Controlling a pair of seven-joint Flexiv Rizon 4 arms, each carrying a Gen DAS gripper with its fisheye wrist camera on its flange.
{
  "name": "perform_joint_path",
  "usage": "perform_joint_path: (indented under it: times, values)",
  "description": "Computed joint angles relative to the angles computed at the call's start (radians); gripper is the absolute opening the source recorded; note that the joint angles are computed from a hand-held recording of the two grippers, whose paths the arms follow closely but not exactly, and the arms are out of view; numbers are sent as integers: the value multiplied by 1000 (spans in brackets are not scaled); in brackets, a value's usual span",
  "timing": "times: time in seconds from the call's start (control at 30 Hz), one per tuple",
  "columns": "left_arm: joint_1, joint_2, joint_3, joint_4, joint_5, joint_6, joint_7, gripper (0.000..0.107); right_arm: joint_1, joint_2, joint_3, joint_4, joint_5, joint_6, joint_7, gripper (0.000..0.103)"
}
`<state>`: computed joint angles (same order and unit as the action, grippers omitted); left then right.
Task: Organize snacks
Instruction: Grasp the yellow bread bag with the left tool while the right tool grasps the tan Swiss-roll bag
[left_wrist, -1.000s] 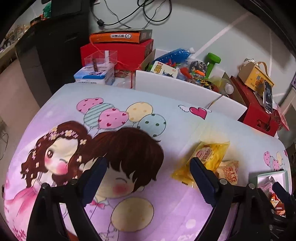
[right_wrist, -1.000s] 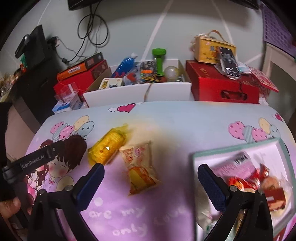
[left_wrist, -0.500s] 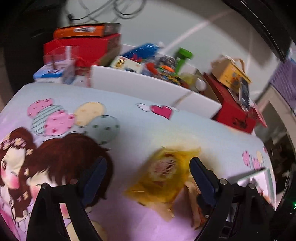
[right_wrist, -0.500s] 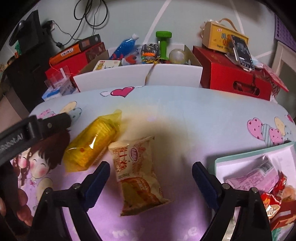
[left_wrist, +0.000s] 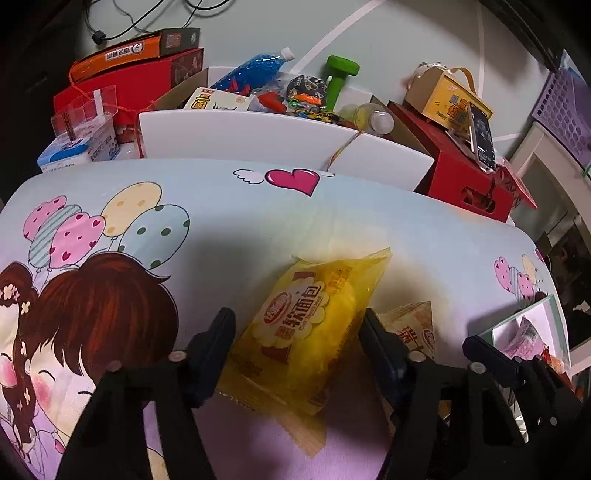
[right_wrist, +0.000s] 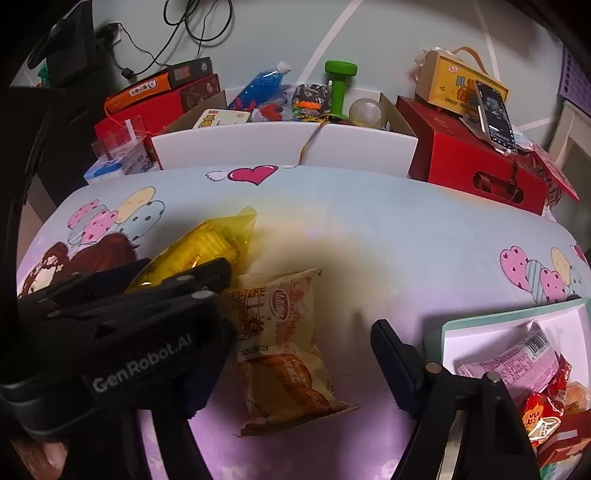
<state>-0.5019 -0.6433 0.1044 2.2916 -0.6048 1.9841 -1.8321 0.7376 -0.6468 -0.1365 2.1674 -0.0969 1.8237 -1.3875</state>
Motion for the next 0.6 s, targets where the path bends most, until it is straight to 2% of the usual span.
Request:
perform_joint_path:
  times: [0.13, 0.2, 0.3, 0.37, 0.47, 0.5, 0.6]
  values:
    - [-34, 7, 28, -5, -28, -32, 13, 58, 4, 2, -4, 1, -1, -5, -1, 76]
    - [-127, 6, 108, -18, -100, -92, 41, 57, 9, 5, -7, 4, -3, -3, -6, 73]
    - [-230, 3, 214, -26, -149, -169, 37, 57, -26, 11, 32, 1, -23, -16, -12, 66]
    - [-239, 10, 235, -18, -137, -190, 12, 56, -30, 7, 38, 0, -31, -22, -13, 63]
    - [-233, 22, 245, -2, -108, -197, -28, 56, -64, 6, 73, -3, -50, -30, -12, 53]
    - [-247, 21, 263, -1, -104, -206, -39, 56, -71, 7, 80, -3, -55, -32, -11, 47]
    - [-286, 17, 315, -6, -83, -233, -68, 53, -56, 12, 66, 4, -54, -31, -4, 42]
